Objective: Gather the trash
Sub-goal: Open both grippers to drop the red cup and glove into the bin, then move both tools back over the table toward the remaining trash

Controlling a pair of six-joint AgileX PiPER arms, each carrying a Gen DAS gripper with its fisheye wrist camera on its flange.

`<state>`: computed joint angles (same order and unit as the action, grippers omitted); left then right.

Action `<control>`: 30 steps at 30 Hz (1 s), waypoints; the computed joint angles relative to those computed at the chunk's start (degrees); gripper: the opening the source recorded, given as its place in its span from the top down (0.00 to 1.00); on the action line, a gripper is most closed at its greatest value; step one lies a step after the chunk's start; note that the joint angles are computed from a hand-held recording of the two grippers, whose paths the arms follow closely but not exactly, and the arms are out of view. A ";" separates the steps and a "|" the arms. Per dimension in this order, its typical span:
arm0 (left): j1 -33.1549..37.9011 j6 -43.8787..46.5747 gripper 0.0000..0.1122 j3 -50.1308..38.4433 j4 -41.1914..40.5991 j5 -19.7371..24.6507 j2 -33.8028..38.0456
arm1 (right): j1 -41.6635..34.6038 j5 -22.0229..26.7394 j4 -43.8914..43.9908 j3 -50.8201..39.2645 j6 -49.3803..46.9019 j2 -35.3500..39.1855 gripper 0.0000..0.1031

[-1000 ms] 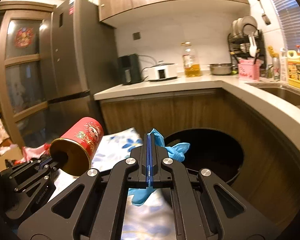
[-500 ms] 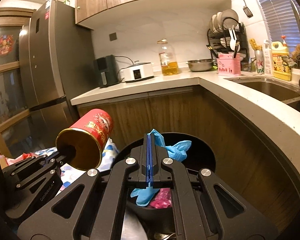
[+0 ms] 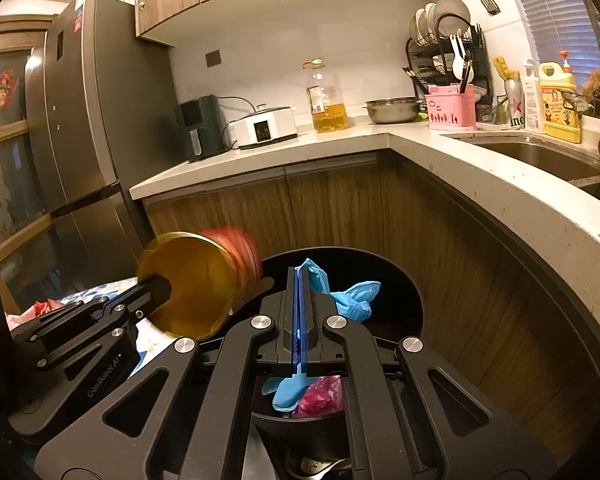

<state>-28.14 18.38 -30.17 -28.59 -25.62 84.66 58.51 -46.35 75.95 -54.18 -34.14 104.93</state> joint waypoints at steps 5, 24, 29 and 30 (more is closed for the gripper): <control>0.81 -2.28 0.80 0.27 2.72 0.18 0.35 | -0.89 1.29 0.69 -0.30 -0.43 0.07 0.98; 0.13 7.33 0.26 8.98 -10.92 -6.91 -7.13 | 5.97 -6.54 8.22 -1.01 -3.48 2.30 0.42; 1.34 10.35 0.23 12.55 -15.18 -6.70 -11.48 | 8.49 -8.27 10.67 -1.89 -4.59 2.91 0.36; 1.36 11.07 0.23 13.12 -16.01 -6.77 -12.20 | 9.16 -8.98 11.39 -2.32 -5.14 3.16 0.35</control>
<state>-26.78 29.45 -17.05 -44.61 -32.39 72.46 67.67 -55.33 87.34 -56.50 -39.29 108.10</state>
